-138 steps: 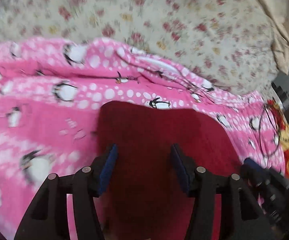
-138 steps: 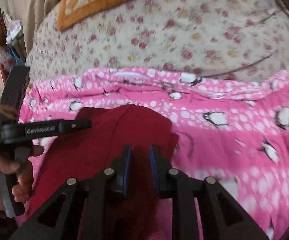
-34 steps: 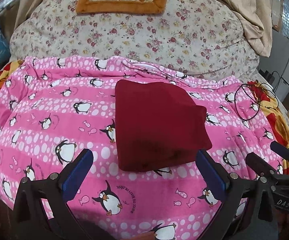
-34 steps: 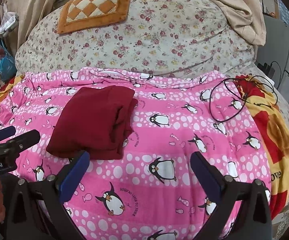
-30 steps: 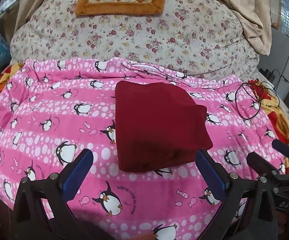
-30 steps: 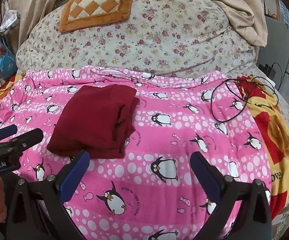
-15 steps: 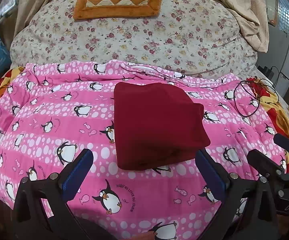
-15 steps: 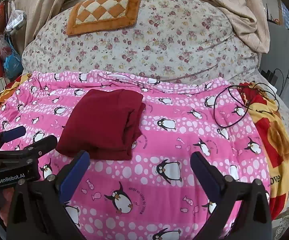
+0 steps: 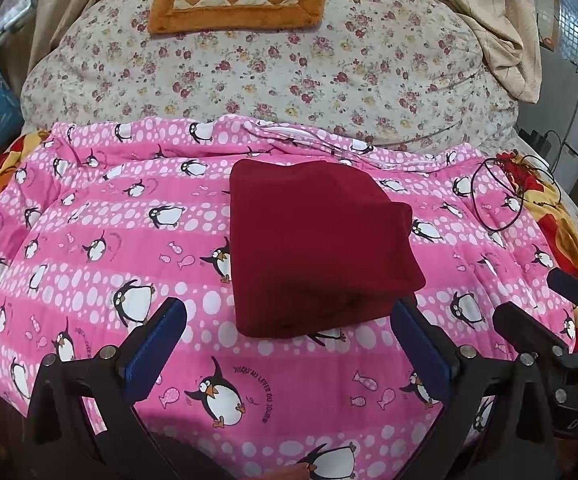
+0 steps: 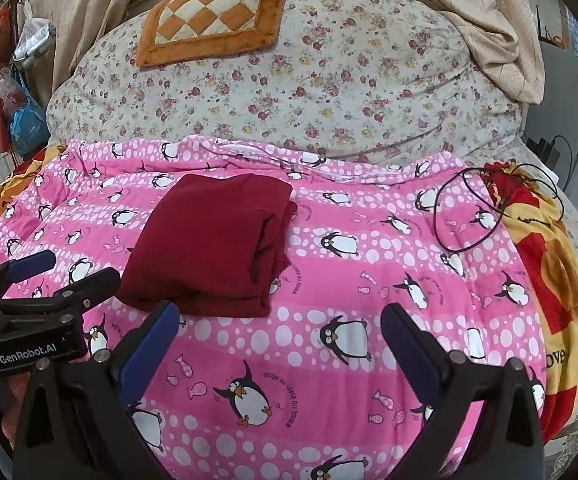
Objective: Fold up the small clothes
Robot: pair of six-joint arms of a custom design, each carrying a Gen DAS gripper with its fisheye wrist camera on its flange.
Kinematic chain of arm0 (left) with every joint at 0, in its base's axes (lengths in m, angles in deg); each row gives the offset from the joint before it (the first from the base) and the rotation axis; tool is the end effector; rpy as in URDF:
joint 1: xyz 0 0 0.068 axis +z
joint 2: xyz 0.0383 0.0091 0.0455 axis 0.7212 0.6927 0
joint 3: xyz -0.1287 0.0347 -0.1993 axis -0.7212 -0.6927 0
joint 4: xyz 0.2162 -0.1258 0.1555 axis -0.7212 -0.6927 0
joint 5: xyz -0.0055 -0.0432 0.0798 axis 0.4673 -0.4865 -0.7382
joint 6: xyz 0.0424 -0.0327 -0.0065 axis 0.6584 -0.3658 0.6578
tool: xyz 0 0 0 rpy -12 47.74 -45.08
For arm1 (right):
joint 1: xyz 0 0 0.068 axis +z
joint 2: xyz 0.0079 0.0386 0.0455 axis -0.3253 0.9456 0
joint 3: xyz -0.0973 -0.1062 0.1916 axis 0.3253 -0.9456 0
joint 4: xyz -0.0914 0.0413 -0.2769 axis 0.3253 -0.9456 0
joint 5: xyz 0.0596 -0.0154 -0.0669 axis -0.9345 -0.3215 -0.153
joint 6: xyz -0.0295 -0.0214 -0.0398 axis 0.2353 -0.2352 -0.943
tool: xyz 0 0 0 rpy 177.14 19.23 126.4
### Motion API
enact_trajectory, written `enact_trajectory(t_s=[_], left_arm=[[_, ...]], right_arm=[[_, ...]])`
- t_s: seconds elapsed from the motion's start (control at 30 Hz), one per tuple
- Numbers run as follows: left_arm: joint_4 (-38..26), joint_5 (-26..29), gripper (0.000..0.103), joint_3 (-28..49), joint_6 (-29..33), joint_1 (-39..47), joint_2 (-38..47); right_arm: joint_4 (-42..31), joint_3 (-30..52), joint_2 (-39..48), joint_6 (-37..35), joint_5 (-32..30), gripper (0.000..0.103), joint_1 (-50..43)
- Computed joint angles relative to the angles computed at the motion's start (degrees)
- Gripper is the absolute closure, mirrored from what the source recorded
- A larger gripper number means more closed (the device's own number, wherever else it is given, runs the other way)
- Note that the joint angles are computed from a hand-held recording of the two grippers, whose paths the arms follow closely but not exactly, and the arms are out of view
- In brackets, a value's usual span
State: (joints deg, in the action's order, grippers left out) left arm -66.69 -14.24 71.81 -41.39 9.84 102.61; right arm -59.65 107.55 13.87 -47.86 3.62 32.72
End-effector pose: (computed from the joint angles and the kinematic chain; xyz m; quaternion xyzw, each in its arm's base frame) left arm 0.1684 -0.1036 0.1922 -0.1052 0.9242 -0.0070 0.3672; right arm 0.1941 0.2252 0.1961 -0.1633 0.9031 0.0825 0.3885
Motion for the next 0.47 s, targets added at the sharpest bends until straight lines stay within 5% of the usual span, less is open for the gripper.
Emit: enact_trajectory(t_s=[0.47], left_arm=[[0.5, -1.6, 0.006, -0.8, -0.1, -1.9, -1.5]], right_arm=[[0.0, -0.1, 0.0, 0.0, -0.1, 0.001, -0.1]])
